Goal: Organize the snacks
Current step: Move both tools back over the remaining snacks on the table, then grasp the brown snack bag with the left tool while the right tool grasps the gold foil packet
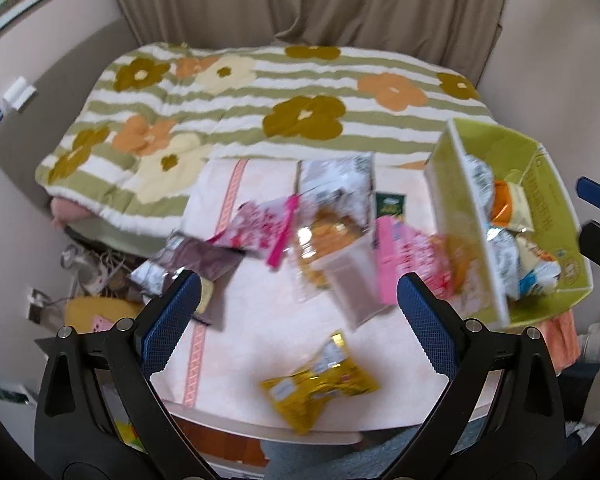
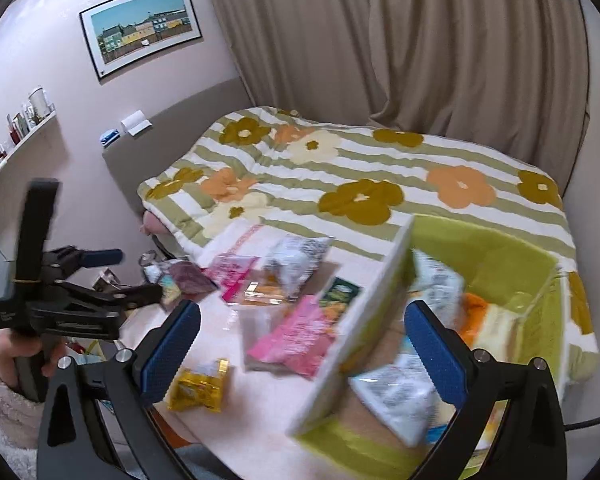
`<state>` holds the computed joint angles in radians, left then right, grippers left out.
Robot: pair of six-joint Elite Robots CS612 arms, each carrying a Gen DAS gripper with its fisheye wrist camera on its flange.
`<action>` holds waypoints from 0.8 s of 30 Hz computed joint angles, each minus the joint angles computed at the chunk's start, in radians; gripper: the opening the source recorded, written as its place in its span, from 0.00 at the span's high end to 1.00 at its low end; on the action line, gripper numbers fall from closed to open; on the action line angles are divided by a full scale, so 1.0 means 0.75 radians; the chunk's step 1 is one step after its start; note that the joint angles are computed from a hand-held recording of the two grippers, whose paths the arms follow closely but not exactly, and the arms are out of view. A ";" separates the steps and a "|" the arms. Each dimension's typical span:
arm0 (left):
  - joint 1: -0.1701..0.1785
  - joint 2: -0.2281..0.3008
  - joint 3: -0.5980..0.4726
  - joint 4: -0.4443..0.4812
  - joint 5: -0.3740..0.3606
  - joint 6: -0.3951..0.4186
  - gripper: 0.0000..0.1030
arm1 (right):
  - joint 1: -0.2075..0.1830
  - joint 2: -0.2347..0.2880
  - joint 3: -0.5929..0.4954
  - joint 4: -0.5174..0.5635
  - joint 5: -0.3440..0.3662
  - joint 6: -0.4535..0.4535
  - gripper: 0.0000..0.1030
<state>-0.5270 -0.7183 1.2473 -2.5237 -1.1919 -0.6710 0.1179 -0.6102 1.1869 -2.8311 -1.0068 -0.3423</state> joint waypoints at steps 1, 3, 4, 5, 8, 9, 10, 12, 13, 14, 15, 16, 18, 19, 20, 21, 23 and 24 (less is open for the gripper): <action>0.014 -0.008 0.026 -0.018 -0.019 0.012 0.05 | 0.014 -0.004 0.014 -0.018 -0.015 0.021 0.01; 0.036 -0.017 0.062 -0.043 -0.053 0.044 0.05 | 0.041 -0.006 0.027 -0.021 -0.047 0.051 0.01; 0.048 -0.022 0.075 -0.047 -0.070 0.060 0.05 | 0.058 -0.006 0.030 -0.019 -0.078 0.071 0.01; 0.064 -0.025 0.087 -0.041 -0.095 0.079 0.05 | 0.075 -0.004 0.028 -0.008 -0.113 0.099 0.01; 0.109 -0.029 0.110 -0.020 -0.167 0.151 0.05 | 0.106 0.005 0.021 -0.005 -0.148 0.210 0.01; 0.122 -0.025 0.109 -0.003 -0.186 0.176 0.05 | 0.118 0.010 0.016 -0.002 -0.170 0.246 0.01; 0.135 -0.022 0.109 0.011 -0.204 0.202 0.05 | 0.133 0.016 0.011 0.003 -0.210 0.286 0.01; 0.161 -0.011 0.108 0.019 -0.245 0.263 0.05 | 0.157 0.030 -0.003 0.037 -0.285 0.364 0.01; 0.174 -0.002 0.102 0.023 -0.268 0.296 0.05 | 0.167 0.031 0.000 0.045 -0.318 0.403 0.01; 0.186 0.009 0.091 0.027 -0.290 0.331 0.05 | 0.176 0.036 0.001 0.052 -0.356 0.462 0.01; 0.196 0.020 0.080 0.031 -0.306 0.358 0.05 | 0.183 0.041 0.003 0.056 -0.380 0.518 0.01; 0.204 0.030 0.070 0.037 -0.321 0.379 0.05 | 0.188 0.044 0.006 0.059 -0.402 0.565 0.01; 0.222 0.062 0.029 0.066 -0.355 0.421 0.05 | 0.198 0.051 0.016 0.070 -0.440 0.678 0.01; 0.228 0.075 0.015 0.076 -0.353 0.431 0.05 | 0.201 0.052 0.025 0.064 -0.450 0.719 0.01; 0.232 0.088 -0.002 0.096 -0.324 0.432 0.05 | 0.205 0.050 0.041 0.050 -0.462 0.771 0.01; 0.234 0.095 -0.011 0.106 -0.316 0.436 0.05 | 0.208 0.047 0.055 0.047 -0.465 0.821 0.01; 0.247 0.115 -0.036 0.117 -0.360 0.458 0.05 | 0.215 0.043 0.083 0.050 -0.472 0.925 0.01; 0.252 0.128 -0.052 0.131 -0.385 0.469 0.05 | 0.219 0.041 0.096 0.054 -0.480 0.973 0.01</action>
